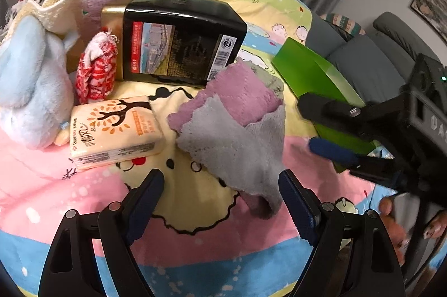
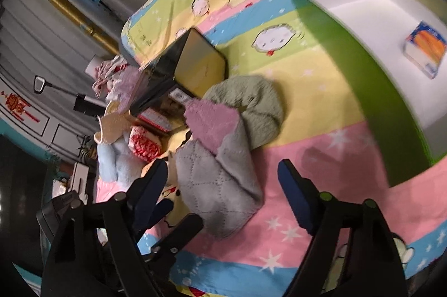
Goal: Organize soft objects
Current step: 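Grasp the grey knit cloth with the right gripper and lift it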
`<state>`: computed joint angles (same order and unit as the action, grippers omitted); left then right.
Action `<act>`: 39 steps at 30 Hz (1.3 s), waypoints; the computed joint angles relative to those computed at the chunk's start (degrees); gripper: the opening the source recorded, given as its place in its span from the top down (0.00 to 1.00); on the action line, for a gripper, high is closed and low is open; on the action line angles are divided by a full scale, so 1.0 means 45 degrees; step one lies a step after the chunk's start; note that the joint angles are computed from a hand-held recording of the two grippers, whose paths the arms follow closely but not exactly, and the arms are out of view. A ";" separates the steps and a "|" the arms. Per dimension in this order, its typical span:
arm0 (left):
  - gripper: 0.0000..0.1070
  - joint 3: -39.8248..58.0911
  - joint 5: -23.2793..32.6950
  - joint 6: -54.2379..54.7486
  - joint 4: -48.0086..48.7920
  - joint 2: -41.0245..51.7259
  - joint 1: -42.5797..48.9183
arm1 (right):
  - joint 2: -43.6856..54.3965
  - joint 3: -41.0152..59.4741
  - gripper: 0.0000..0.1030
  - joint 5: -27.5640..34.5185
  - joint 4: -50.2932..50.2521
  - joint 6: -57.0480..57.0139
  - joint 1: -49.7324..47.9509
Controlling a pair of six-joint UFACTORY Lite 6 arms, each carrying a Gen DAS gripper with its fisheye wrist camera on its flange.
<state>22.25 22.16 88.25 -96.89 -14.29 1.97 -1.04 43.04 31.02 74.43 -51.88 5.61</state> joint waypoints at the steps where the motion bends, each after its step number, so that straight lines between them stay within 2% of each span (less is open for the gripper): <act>1: 0.21 0.0047 -0.0008 0.0103 -0.0148 0.0069 -0.0089 | 0.0299 0.0118 0.22 0.0060 0.0130 -0.0076 0.0131; 3: 0.24 0.0214 0.0095 0.0489 -0.0555 0.0300 -0.0282 | 0.1055 0.0453 0.22 0.0154 0.0285 -0.0121 0.0390; 4: 0.31 0.0337 0.0256 0.0722 -0.0734 0.0545 -0.0333 | 0.1442 0.0626 0.24 0.0124 0.0385 -0.0137 0.0567; 7: 0.40 0.1085 0.0739 0.0704 -0.0481 0.1936 -0.0545 | 0.2264 0.1014 0.32 0.0041 0.0628 -0.0215 0.0887; 10: 0.44 0.1019 -0.0373 0.3121 -0.3061 0.1961 -0.1469 | 0.2678 0.1162 0.37 -0.0336 0.1175 -0.0723 0.1181; 12: 0.46 0.1150 -0.0450 0.3413 -0.3346 0.2128 -0.1608 | 0.2785 0.1248 0.50 -0.0414 0.1068 -0.0735 0.1243; 14: 0.49 0.1300 -0.0415 0.3288 -0.3353 0.2236 -0.1569 | 0.3040 0.1332 0.67 -0.0158 0.1279 -0.1062 0.1131; 16: 0.51 0.1563 -0.0650 0.2848 -0.2780 0.2249 -0.1692 | 0.3060 0.1226 0.72 0.0163 0.1841 -0.1557 0.0871; 20: 0.52 0.1658 -0.1058 0.3094 -0.2984 0.1598 -0.2213 | 0.2081 0.0712 0.73 0.0010 0.1967 -0.1816 0.0712; 30: 0.52 0.2492 -0.1872 0.1860 -0.1802 0.0107 -0.3941 | -0.1457 -0.0551 0.72 0.0089 0.1482 -0.1412 -0.0722; 32: 0.52 0.2930 -0.2053 0.1529 -0.1311 0.0111 -0.4405 | -0.2059 -0.0702 0.72 0.0168 0.1268 -0.1112 -0.1196; 35: 0.52 0.3857 -0.2389 -0.0411 0.0758 0.0254 -0.5005 | -0.2684 -0.0405 0.72 0.0737 0.0467 -0.0427 -0.2262; 39: 0.52 0.5606 -0.2368 -0.0863 0.1282 0.1140 -0.5558 | -0.3054 0.0388 0.72 0.1020 -0.0239 0.0223 -0.3207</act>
<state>47.47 11.50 84.37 -91.12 -9.16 -23.04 -14.78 44.79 35.60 73.36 -50.88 -8.82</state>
